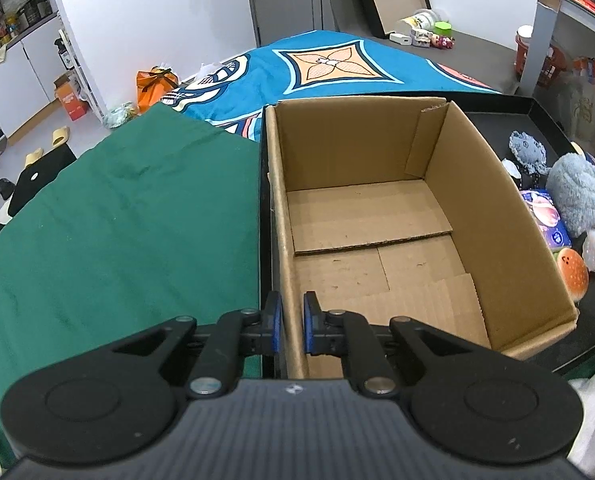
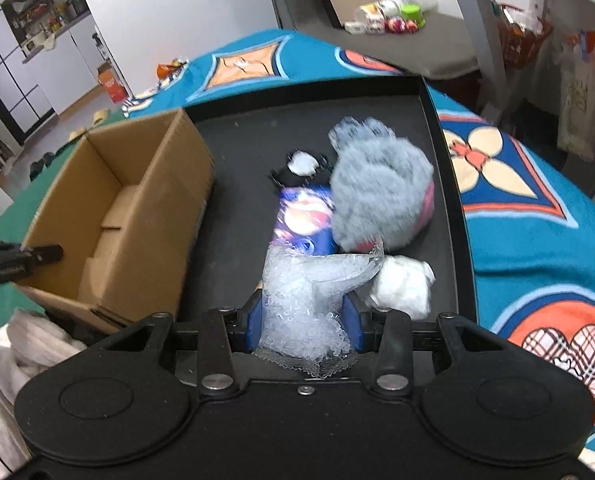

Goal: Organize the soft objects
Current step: 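Carry the bag with the right gripper into the cardboard box and release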

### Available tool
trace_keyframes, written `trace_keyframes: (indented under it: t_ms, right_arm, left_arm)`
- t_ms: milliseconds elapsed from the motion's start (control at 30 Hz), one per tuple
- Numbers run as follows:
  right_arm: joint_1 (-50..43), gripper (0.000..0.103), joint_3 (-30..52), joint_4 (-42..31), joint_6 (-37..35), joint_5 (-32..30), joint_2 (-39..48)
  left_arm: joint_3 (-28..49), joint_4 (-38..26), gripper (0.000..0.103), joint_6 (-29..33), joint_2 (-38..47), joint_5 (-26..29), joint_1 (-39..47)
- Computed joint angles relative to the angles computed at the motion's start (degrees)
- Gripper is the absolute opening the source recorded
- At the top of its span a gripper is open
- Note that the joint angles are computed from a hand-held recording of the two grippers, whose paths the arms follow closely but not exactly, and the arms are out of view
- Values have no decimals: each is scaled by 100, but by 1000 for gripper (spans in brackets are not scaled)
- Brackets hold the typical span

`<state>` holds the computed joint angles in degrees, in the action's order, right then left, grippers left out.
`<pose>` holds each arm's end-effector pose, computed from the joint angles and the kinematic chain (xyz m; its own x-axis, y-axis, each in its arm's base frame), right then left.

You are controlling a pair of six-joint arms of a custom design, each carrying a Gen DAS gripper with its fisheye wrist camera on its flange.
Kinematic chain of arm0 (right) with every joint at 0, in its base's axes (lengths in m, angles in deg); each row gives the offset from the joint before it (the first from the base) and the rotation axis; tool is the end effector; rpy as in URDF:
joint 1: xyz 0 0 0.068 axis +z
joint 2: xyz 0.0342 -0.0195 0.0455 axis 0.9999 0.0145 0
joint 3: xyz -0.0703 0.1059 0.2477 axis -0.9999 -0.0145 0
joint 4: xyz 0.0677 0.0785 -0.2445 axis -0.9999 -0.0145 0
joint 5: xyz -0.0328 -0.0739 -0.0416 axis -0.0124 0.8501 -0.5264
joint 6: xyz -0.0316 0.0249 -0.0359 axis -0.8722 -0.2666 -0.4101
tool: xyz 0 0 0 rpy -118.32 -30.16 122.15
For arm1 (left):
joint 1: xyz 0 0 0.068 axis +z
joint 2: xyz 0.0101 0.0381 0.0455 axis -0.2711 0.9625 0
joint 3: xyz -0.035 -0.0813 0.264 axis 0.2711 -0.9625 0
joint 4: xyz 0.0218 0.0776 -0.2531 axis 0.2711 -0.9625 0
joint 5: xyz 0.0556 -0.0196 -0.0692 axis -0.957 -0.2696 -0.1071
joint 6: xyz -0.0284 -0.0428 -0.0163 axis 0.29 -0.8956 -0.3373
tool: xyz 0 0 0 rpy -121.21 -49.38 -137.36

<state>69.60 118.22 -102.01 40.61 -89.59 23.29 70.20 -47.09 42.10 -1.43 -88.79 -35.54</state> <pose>0.3016 -0.0891 0.2314 -0.8059 -0.1528 -0.5721 -0.3084 0.9331 0.1852 0.2543 -0.0796 0.2435 -0.8211 -0.0184 -0.5705 -0.0929 0.9905 0.1018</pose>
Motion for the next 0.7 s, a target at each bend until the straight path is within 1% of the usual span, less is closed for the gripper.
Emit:
trace_keyframes:
  t_ms: [367, 700]
  right_arm:
    - [477, 40, -295, 602, 652, -31, -562]
    - [1198, 40, -503, 1145, 1123, 242, -977]
  left_arm:
    - [-156, 115, 10, 31, -105, 34, 31]
    - [-176, 132, 11, 146, -96, 127, 106]
